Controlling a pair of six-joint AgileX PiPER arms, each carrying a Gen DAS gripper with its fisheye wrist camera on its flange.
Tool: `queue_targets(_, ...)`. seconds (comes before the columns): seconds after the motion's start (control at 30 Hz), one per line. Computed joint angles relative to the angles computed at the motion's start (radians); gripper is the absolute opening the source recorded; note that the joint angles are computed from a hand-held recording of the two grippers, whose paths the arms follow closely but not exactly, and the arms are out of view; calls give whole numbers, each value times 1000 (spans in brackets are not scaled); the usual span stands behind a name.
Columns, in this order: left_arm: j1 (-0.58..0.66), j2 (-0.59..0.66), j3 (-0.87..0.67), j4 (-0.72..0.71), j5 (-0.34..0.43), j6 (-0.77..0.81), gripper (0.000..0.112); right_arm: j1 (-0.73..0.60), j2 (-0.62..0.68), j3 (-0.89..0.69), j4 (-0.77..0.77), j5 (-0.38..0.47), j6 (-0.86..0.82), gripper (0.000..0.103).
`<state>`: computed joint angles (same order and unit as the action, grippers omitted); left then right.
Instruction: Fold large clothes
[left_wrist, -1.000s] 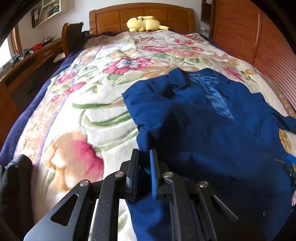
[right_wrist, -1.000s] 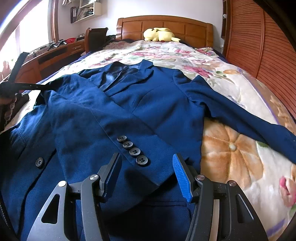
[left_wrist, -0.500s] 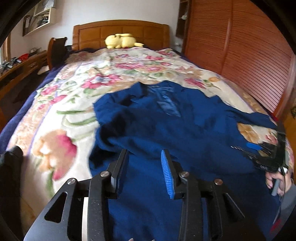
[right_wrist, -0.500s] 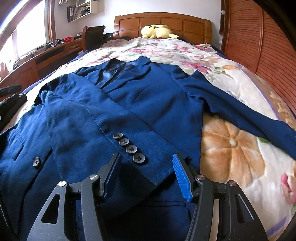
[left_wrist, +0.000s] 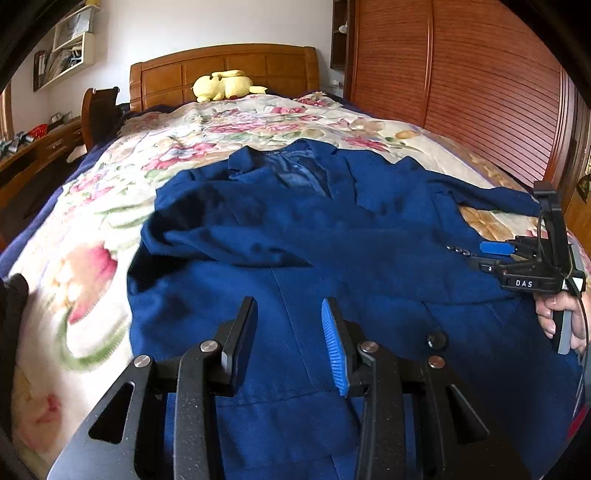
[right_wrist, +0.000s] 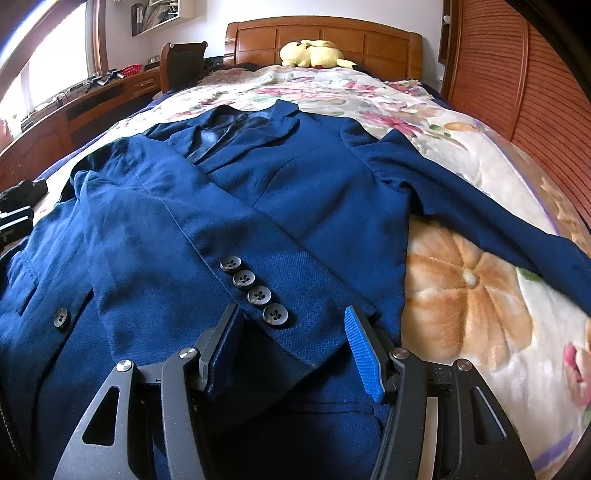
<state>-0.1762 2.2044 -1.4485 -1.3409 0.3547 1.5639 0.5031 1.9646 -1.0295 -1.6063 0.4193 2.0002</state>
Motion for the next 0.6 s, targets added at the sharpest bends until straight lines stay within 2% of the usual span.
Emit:
queue_targets(0.13,-6,2,29,-93,-18,98,37,-7,4,-6,5,-10,-8,59)
queue_targets(0.27,-10,-7,72,-258,-29,272,37,-13,4,-6,3,-19,-7,59)
queue_targets(0.43,-16,-3,79,-274,-29,304,37,-10,3,-7,10,-15,-13,59)
queue_targets(0.6,-18,3,72,-257,-28,290,37,11,6,-13,41,24,-45,59)
